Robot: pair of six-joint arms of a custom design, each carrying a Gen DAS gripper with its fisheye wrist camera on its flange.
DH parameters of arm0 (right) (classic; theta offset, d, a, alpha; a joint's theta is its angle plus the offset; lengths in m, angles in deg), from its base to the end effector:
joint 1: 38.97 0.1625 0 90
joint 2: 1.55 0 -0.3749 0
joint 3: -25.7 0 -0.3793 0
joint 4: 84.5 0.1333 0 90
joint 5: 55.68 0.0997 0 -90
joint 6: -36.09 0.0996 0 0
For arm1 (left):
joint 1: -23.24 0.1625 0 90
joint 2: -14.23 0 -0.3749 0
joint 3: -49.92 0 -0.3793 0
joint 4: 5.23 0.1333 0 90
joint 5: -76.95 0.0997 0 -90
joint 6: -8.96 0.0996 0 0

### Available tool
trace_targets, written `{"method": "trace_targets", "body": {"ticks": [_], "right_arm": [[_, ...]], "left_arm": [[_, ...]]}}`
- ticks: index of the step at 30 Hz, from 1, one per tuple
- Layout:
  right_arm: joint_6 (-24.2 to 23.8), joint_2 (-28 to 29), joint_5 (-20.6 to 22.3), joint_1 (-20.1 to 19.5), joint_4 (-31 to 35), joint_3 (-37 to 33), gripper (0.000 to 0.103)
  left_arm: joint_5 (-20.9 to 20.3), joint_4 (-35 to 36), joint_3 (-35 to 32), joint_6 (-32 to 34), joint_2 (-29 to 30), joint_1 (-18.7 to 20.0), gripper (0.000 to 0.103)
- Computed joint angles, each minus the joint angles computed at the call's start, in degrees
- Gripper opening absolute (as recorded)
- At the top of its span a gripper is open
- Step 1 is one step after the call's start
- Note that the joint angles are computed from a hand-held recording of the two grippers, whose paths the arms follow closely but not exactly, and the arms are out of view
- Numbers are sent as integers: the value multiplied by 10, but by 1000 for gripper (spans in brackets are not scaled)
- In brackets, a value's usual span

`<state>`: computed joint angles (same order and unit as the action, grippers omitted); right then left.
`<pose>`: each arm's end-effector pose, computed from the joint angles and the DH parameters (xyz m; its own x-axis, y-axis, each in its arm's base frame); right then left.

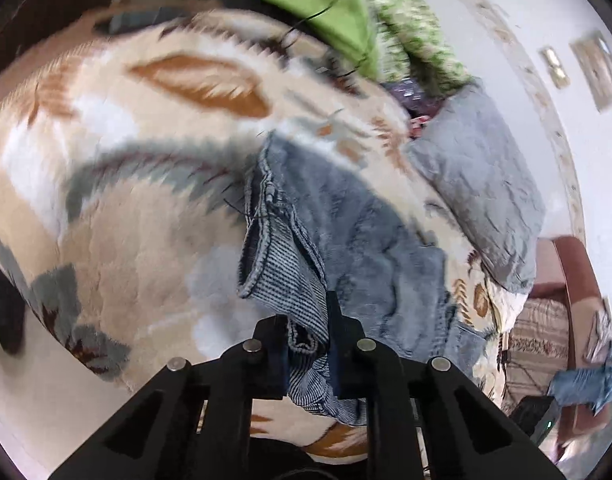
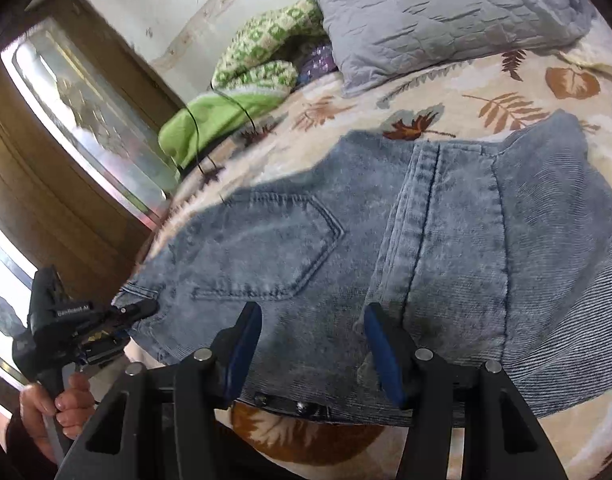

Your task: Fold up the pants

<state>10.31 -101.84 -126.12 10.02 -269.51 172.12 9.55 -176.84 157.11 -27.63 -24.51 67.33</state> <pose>-0.0922 -0.3600 0.2713 -0.9770 0.1696 0.1294 0.0074 0.6330 -0.7741 -0.2755 -0.5057 -0.0225 -0.9831 0.0797 -0.1647 0.1412 0.9030 -0.4059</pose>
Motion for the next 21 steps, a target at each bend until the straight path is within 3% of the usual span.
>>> {"method": "trace_targets", "body": {"ticks": [1,2,3,6,8,11,12,14,16,18,21], "right_arm": [[-1,-6,12,-6,2,0,55],[-4,-10,19,-8,1,-2,47],[-3,-10,11,-2,9,-13,31],[20,-3,4,12,41,-47,19],[33,18,-34,38,44,-72,16],[46,57,-71,62,124,-127,15],[50,80,-104,77,167,-154,15],[55,106,-128,85,185,-171,15],[52,90,-96,72,200,-167,14],[34,47,-12,33,233,-150,14],[-6,-28,79,-33,257,-117,14]], "left_arm": [[6,0,-1,9,-1,-8,15],[14,2,-3,18,-2,-18,14],[18,2,-3,25,-3,-25,14],[32,4,-9,50,-2,-49,14],[44,11,-15,70,-1,-67,14],[55,22,-29,94,4,-90,14],[57,30,-36,102,7,-98,14],[61,39,-46,115,12,-112,14],[65,51,-58,133,20,-129,14],[60,64,-74,144,29,-143,14],[55,82,-101,165,50,-163,14]]}}
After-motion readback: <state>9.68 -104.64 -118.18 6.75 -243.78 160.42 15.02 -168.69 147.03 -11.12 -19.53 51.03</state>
